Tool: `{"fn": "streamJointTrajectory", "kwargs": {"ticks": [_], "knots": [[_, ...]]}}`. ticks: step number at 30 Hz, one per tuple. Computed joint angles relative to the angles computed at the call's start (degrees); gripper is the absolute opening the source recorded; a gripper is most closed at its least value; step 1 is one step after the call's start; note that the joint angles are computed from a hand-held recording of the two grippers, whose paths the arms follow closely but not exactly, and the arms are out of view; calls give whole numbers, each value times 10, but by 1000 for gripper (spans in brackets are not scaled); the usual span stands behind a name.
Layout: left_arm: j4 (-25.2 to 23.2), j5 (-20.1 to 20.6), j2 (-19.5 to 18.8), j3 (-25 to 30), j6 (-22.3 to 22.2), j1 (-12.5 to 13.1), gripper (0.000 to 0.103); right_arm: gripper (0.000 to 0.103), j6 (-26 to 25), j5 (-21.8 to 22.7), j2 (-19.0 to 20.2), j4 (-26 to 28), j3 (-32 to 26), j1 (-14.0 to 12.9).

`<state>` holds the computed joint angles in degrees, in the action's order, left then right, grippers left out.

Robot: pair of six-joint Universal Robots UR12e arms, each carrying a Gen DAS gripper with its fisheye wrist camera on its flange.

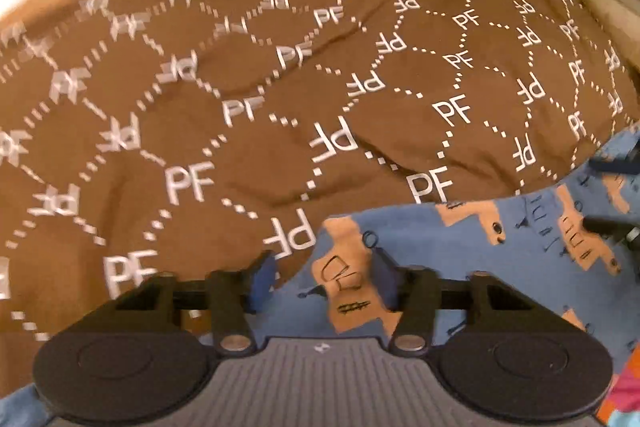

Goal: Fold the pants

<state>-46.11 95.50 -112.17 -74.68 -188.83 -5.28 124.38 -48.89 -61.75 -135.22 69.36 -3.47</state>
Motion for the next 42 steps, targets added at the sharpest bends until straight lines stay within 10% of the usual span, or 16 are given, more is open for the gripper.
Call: {"fn": "streamJointTrajectory", "kwargs": {"ticks": [4,13,20,29,36,39,42], "knots": [[19,39,-10,8,18,-9,11,39,21,-53,1,-40,11,7],[100,213,-19,-8,74,-55,23,37,108,-97,-11,-135,36,4],[133,100,45,-100,36,-69,40,50,31,-54,-58,-55,94,-12],[29,155,107,-150,-30,-56,48,70,185,-144,-62,-127,102,-34],[124,188,121,-177,-104,-45,62,74,131,-62,-78,-124,127,-38],[107,211,116,-183,-144,-31,56,78,101,-72,-79,-109,132,-33],[125,209,129,-202,-173,-17,22,85,134,-83,-73,-110,128,-38]]}}
